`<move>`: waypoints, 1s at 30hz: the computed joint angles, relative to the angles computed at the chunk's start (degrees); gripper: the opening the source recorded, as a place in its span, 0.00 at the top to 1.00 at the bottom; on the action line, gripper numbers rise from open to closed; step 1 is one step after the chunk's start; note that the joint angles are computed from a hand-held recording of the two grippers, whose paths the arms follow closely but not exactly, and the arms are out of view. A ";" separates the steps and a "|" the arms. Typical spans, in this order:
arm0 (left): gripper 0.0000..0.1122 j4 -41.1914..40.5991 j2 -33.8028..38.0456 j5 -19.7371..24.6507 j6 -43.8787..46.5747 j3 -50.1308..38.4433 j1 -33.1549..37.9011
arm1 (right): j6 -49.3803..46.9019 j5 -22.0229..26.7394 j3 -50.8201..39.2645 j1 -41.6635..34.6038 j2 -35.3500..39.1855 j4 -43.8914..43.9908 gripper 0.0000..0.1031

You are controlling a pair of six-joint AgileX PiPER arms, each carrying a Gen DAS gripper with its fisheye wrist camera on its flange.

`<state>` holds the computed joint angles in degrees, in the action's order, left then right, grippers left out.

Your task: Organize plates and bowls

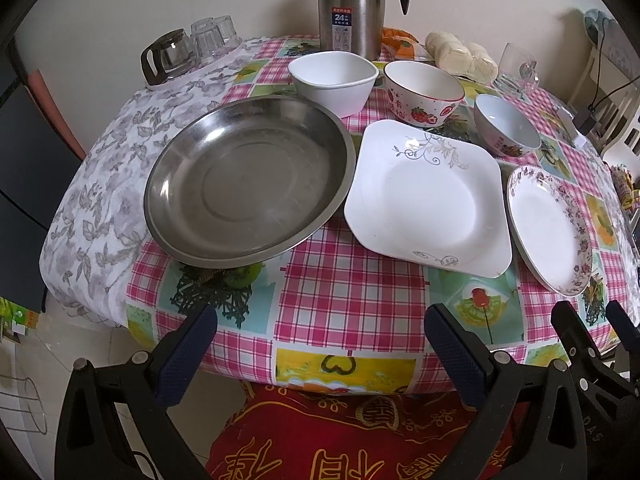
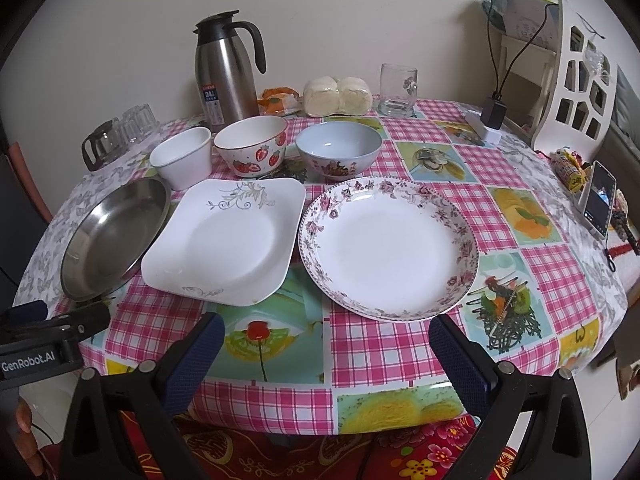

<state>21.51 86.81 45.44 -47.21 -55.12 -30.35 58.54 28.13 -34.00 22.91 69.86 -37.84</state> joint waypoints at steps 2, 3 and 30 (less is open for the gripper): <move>0.08 -0.51 0.04 -0.21 0.31 -0.03 0.74 | 0.20 0.18 -0.19 0.14 0.23 -0.07 0.00; 0.08 -0.59 0.10 -0.24 0.29 -0.07 1.25 | 0.43 0.13 -0.14 0.17 0.23 -0.32 0.00; 0.08 -1.57 7.14 0.32 -1.71 -18.76 18.61 | -15.52 3.81 -30.49 -0.45 16.77 11.44 0.00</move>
<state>19.95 93.95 45.75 -48.91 -73.89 -11.75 43.01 31.94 -64.49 22.46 86.63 -26.40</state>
